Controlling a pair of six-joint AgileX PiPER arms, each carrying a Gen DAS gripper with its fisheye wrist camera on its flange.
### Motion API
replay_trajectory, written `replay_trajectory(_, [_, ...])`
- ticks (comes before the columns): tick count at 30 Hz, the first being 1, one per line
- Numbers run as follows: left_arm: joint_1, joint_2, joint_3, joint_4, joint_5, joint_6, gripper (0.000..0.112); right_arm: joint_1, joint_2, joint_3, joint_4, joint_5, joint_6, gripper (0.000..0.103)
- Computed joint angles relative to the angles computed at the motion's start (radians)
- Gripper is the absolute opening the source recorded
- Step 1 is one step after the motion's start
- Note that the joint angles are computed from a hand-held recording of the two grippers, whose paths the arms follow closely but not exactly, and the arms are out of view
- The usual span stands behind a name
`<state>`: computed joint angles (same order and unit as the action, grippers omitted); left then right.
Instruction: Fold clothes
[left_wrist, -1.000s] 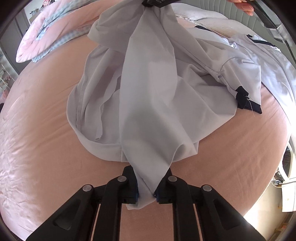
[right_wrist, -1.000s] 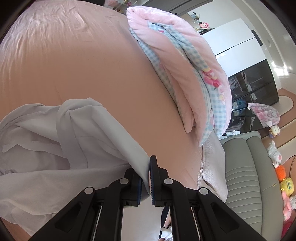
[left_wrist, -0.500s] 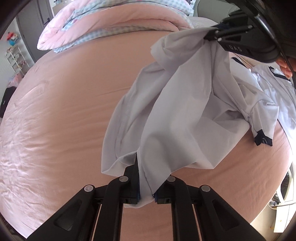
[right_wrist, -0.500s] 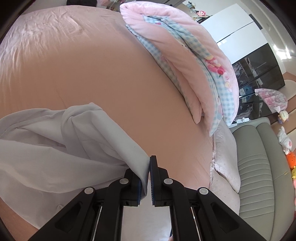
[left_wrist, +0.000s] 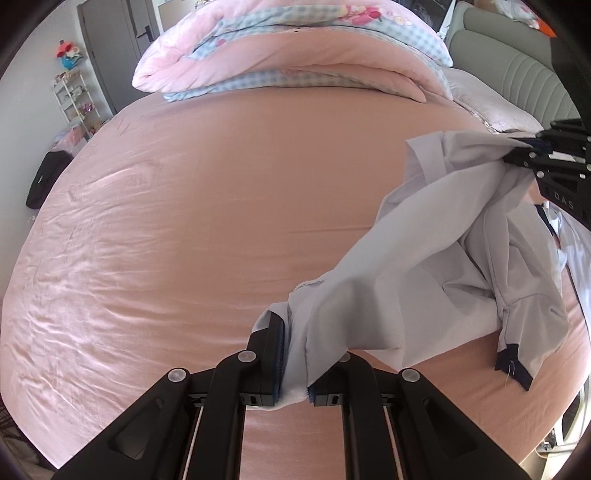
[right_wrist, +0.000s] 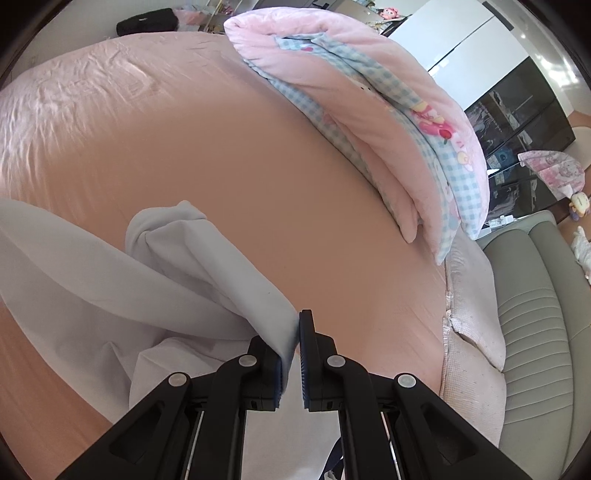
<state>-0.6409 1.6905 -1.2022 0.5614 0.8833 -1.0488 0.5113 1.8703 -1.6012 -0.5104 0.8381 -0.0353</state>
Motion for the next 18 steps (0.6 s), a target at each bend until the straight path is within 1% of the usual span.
replay_trajectory(1, [0.017, 0.007, -0.003, 0.002, -0.007, 0.005, 0.008, -0.001, 0.006, -0.012, 0.020, 0.009, -0.010, 0.004])
replay_trajectory(3, [-0.024, 0.000, -0.032, 0.016, 0.053, -0.010, 0.008, 0.002, 0.016, -0.028, 0.028, 0.015, -0.014, 0.004])
replay_trajectory(5, [-0.017, -0.011, -0.003, 0.038, 0.043, 0.007, 0.008, 0.008, 0.027, -0.043, 0.019, 0.016, -0.010, 0.004])
replay_trajectory(6, [0.030, 0.014, 0.004, 0.065, 0.003, 0.033, 0.008, 0.011, 0.034, -0.054, 0.013, 0.019, -0.008, 0.004])
replay_trajectory(8, [0.043, 0.041, -0.025, 0.090, 0.009, 0.055, 0.008, 0.013, 0.053, -0.085, 0.003, 0.029, -0.001, 0.004])
replay_trajectory(10, [0.053, 0.068, -0.056, 0.120, 0.019, 0.073, 0.008, 0.007, 0.081, -0.142, 0.015, 0.062, -0.010, 0.004])
replay_trajectory(12, [0.063, 0.096, -0.088, 0.147, 0.029, 0.092, 0.008, -0.002, 0.099, -0.183, 0.028, 0.078, -0.007, 0.004])
replay_trajectory(15, [0.120, 0.139, -0.164, 0.073, 0.019, 0.141, 0.008, -0.019, 0.125, -0.245, 0.062, 0.106, -0.006, 0.004])
replay_trajectory(17, [0.158, 0.172, -0.224, 0.016, 0.021, 0.189, 0.008, -0.026, 0.146, -0.278, 0.059, 0.117, 0.000, 0.004])
replay_trajectory(18, [0.173, 0.188, -0.248, 0.013, 0.023, 0.209, 0.008, -0.029, 0.156, -0.295, 0.057, 0.123, 0.003, 0.004])
